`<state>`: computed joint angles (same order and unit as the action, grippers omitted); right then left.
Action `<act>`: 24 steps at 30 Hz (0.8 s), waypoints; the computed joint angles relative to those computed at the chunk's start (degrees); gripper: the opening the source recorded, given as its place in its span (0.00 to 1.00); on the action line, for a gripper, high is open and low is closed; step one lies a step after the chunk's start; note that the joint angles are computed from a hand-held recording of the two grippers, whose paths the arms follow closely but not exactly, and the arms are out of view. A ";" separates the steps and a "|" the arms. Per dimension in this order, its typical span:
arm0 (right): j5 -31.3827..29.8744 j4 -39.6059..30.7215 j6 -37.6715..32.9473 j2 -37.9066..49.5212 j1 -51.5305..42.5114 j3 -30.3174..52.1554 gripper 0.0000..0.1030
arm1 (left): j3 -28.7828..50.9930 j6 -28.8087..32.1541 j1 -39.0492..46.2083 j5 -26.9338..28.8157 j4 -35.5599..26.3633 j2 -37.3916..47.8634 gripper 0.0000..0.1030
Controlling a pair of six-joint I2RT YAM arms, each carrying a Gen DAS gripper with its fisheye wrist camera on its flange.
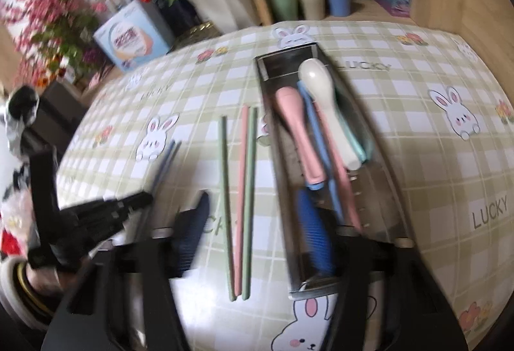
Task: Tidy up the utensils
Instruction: 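Grasp a green chopstick with the right gripper while the left gripper holds the blue chopstick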
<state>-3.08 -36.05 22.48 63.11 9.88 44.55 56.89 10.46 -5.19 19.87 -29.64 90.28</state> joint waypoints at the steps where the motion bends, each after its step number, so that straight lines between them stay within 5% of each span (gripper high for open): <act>1: 0.38 0.07 -0.08 0.50 0.99 0.17 0.31 | -0.14 -0.07 1.12 1.18 0.33 -0.65 0.05; 5: 2.37 0.55 -0.14 4.27 5.43 2.42 0.18 | -0.42 0.92 3.81 4.06 0.62 -3.08 0.06; 15: 10.48 1.29 3.13 20.37 13.18 10.16 0.18 | -0.02 2.31 10.80 10.32 -1.08 -3.84 0.06; 24: 13.29 4.27 5.43 23.73 13.07 9.13 0.18 | 0.09 3.05 13.86 12.58 -1.67 -3.23 0.06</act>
